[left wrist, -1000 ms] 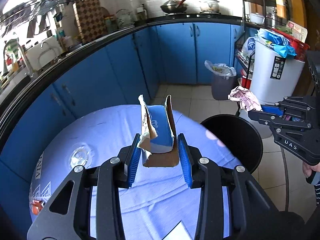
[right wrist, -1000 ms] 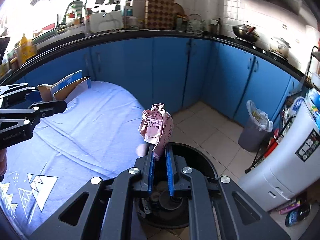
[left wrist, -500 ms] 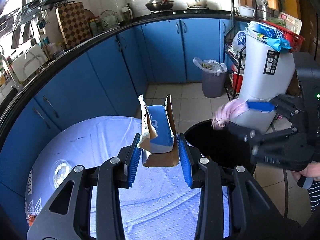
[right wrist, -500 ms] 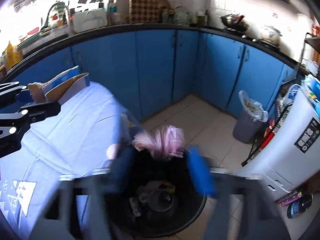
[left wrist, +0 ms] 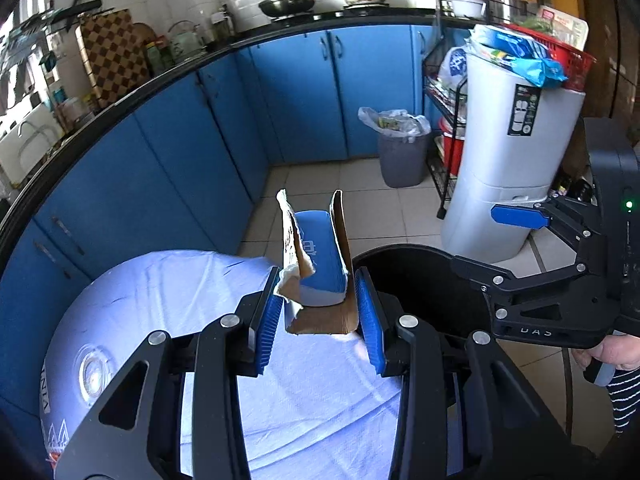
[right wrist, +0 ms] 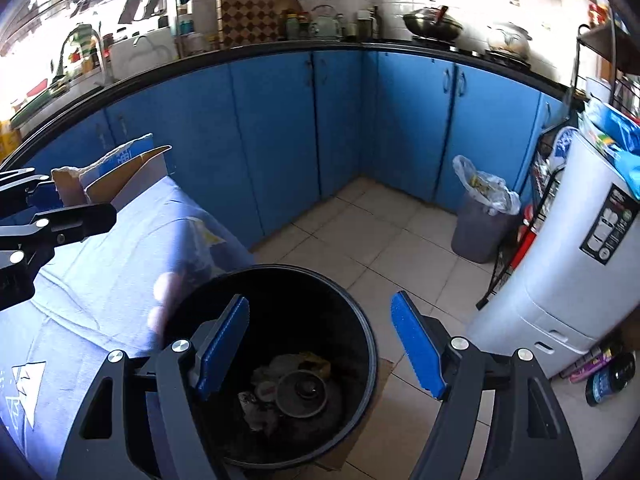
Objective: Collect trash
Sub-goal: 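Open both grippers to drop the carton and pink paper into the bin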
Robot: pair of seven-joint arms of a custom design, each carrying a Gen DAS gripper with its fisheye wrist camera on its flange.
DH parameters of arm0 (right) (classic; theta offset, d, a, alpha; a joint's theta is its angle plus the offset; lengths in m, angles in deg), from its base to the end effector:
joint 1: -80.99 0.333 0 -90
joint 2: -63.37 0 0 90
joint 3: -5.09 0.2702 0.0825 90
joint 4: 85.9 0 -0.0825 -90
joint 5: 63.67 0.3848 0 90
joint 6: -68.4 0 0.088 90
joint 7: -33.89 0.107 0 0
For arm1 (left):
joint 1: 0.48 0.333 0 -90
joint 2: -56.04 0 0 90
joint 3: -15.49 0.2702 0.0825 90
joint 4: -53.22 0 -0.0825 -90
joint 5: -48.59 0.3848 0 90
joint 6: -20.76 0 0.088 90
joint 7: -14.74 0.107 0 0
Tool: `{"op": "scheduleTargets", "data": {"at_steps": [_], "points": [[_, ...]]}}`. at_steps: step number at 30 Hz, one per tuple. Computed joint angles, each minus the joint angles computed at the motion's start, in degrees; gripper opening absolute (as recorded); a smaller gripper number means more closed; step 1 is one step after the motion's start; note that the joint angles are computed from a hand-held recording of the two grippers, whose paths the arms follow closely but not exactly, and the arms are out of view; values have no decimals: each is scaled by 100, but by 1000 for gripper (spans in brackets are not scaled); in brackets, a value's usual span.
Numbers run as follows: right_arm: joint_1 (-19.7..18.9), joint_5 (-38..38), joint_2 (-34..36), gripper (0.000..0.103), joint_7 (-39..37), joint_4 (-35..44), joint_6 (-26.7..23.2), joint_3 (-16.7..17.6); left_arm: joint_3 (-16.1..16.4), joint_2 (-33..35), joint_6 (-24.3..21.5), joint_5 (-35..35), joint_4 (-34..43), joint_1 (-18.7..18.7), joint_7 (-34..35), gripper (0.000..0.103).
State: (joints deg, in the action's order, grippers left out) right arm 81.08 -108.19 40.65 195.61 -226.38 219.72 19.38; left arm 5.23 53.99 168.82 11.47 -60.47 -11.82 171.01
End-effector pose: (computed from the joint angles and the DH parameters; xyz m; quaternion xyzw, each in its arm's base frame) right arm 0.4613 0.1397 0.4532 -0.5067 0.7647 -0.3211 0.2355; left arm 0.5559 -0.2095 0.5032 -0.2199 0.8974 -0.3371 0.1807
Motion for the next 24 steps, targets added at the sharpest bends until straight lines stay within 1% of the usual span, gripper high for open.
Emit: {"op": "scheduleTargets", "data": {"at_steps": [3,8,9,10,11,12,14,17,20,24], "points": [[-23,54,-90,72,29,-144,51,-57,-54,16,-24,20,19,-57,-5,40],[-120,122,-188,72,57,-311,147,-48,-133,102,10,120,120,-134,-95,40],[-142,136,-202,72,58,-337,165,-38,-143,114,18,135,128,-139,-113,42],[-162,147,-211,72,51,-350,173,-25,-158,139,28,178,148,-148,-163,49],[-184,151,-220,72,50,-363,176,-9,-174,158,80,191,156,-156,-214,68],[-206,152,-234,72,51,-380,187,2,-180,151,125,120,143,-156,-185,80],[-243,159,-259,72,63,-416,229,21,-187,136,182,-40,125,-162,-49,81],[-285,186,-264,72,65,-435,282,51,-204,191,244,134,139,-174,-154,82],[-326,177,-258,72,72,-437,318,85,-214,248,228,298,173,-152,-333,86],[-351,190,-234,72,55,-399,337,118,-224,255,171,299,185,-110,-339,87]]}}
